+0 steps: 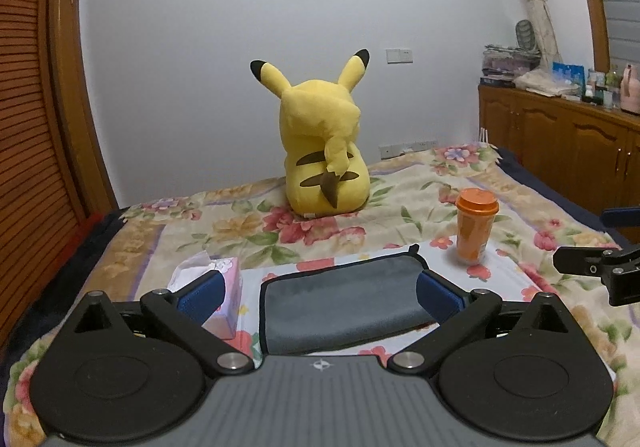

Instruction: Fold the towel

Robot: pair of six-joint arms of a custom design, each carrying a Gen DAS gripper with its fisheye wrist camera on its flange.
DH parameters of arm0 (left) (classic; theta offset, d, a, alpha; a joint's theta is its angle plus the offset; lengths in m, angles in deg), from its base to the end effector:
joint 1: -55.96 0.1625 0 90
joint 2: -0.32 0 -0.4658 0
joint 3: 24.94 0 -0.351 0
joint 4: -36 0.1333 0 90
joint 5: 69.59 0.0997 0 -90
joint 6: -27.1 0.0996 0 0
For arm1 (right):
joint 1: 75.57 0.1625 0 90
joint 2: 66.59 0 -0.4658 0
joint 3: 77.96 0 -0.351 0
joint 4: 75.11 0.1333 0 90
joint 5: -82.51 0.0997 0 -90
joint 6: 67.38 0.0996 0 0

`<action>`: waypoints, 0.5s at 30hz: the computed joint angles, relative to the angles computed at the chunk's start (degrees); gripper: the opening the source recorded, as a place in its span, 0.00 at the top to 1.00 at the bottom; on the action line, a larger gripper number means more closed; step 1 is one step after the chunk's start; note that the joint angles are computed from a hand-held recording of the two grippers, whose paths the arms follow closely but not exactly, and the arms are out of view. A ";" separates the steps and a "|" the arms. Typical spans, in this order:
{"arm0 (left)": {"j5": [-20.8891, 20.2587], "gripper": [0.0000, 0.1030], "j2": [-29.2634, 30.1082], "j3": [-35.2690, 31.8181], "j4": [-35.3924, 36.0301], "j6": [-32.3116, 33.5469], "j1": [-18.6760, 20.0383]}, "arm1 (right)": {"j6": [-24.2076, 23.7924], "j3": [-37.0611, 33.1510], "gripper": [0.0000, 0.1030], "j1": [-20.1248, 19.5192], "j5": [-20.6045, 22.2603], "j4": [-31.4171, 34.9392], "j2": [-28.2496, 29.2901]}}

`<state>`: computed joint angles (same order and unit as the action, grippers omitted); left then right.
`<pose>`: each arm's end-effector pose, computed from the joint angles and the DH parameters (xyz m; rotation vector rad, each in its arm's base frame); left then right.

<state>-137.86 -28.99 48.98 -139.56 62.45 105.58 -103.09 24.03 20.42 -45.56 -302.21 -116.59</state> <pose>-0.3835 -0.7136 0.1395 1.4636 2.1891 -1.0019 0.1343 -0.5914 0.3354 0.1057 -1.8481 1.4099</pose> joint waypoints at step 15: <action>0.36 0.00 -4.32 9.11 -4.89 -1.03 -1.35 | 0.38 4.30 0.00 1.66 -1.22 -4.81 -0.49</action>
